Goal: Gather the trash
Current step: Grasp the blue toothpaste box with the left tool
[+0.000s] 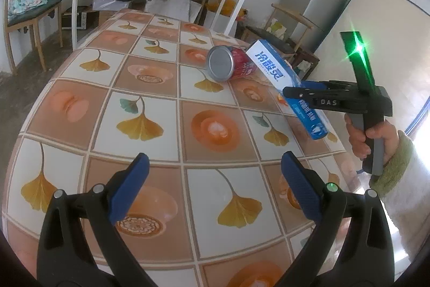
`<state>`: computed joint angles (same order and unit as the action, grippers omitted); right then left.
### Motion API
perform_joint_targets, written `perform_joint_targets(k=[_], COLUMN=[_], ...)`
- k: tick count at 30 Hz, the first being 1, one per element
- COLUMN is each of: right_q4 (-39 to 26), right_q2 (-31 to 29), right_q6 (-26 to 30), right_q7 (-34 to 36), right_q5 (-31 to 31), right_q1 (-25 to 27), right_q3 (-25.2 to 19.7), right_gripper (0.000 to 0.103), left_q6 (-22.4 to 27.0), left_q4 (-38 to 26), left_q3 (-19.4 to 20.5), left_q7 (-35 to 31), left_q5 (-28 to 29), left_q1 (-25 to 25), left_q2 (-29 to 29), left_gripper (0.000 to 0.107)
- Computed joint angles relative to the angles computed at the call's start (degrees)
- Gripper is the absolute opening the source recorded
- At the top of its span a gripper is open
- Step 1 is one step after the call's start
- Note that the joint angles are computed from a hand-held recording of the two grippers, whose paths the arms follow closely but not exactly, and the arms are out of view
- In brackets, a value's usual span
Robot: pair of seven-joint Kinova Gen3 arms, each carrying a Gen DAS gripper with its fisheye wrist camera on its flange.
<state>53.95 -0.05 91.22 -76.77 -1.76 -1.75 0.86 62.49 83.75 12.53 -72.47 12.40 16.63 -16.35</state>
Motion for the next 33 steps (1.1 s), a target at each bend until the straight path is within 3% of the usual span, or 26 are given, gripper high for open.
perform_joint_targets(k=[3,7,12,16,20,24,26,30,33], right_q4=[-3.0,-8.0,-4.9,2.4,9.3,15.6,17.0,17.7,18.6], right_q2=[-0.2,-0.3,-2.5,-4.6,-5.8,-7.2,-7.6,-9.1,-10.1], right_q6=[2.7,9.4,14.9,15.1,14.0,13.0,13.1,12.9,13.6], right_q7=[-1.9,-5.2,-12.7,-18.5,-22.7,-22.7,-21.5,-19.5,-18.6], right_q5=[-1.4,-9.8,-15.5,-19.5,-28.5,-37.9,-41.5,-43.4,-44.7], right_q1=[4.3,13.5,15.1,11.0,3.8,-2.1,0.5,10.8,17.3], right_q3=[-3.0,-6.8,-5.8,-0.2,10.2,18.9,19.1,14.9,13.8], right_gripper=[0.052,0.051,0.051,0.053,0.054,0.062,0.062,0.063,0.063], left_q6=[0.0,0.9,2.6,4.9,6.1,6.9,7.5,8.7,9.6], left_q4=[0.2,-0.1,-0.6,-1.3,-1.4,-1.3,-1.5,-2.6,-4.6], left_q3=[-0.7,-1.2,-2.4,-4.1,-5.0,-5.7,-5.8,-5.5,-2.6], left_q7=[-0.7,-1.1,-1.3,-1.9,-2.6,-2.9,-3.0,-3.6,-1.7], left_q5=[0.8,1.4,3.2,6.5,9.1,11.5,12.3,14.3,13.2], left_q1=[0.4,0.3,0.2,0.5,0.4,0.2,0.2,0.7,1.2], left_q2=[-0.3,-0.5,-0.3,0.4,0.7,0.9,1.1,2.7,4.7], left_gripper=[0.095,0.095,0.095,0.095,0.094,0.094,0.094,0.094,0.094])
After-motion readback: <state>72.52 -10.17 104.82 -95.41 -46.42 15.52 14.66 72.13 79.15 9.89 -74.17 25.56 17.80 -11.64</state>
